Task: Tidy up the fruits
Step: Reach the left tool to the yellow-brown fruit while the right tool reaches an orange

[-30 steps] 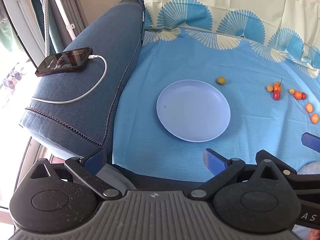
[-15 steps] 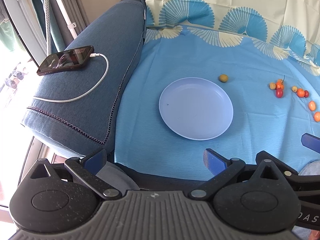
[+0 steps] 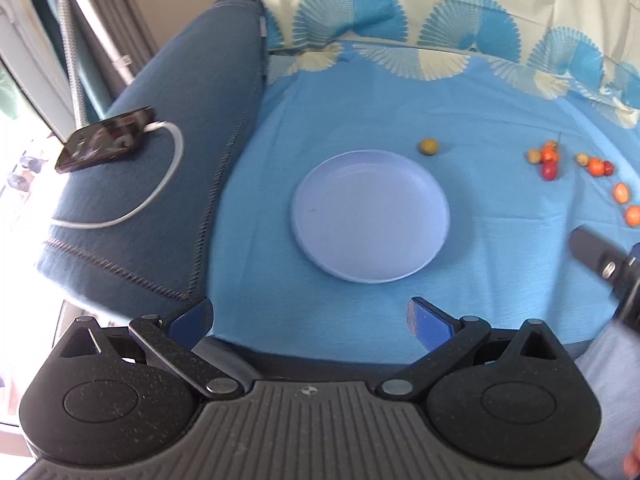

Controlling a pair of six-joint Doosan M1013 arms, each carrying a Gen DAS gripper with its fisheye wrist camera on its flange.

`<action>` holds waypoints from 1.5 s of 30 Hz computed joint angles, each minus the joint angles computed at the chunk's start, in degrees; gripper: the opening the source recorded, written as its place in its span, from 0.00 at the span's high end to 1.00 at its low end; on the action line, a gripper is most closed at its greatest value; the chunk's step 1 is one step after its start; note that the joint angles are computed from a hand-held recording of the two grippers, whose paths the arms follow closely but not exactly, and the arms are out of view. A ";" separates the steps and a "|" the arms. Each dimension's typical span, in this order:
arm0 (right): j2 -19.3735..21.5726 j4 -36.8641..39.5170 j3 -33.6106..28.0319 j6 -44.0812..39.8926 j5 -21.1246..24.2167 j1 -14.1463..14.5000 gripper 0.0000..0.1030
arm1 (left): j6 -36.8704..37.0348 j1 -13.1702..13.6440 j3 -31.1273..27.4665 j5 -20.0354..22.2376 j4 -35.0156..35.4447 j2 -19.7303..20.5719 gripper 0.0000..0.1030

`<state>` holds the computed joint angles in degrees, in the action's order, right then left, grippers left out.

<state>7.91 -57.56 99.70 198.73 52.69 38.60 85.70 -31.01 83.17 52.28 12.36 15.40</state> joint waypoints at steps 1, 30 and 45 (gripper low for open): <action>-0.36 -1.36 0.72 2.62 1.83 -0.09 0.00 | 0.46 -0.26 -0.76 0.35 -0.84 0.48 0.00; 5.53 8.37 14.25 7.77 6.62 -26.29 0.00 | 2.36 -5.93 -57.87 29.88 -3.99 45.01 0.00; 4.73 4.29 15.76 14.29 8.87 -24.35 0.58 | 4.36 -5.72 -57.98 28.32 -7.27 44.24 0.69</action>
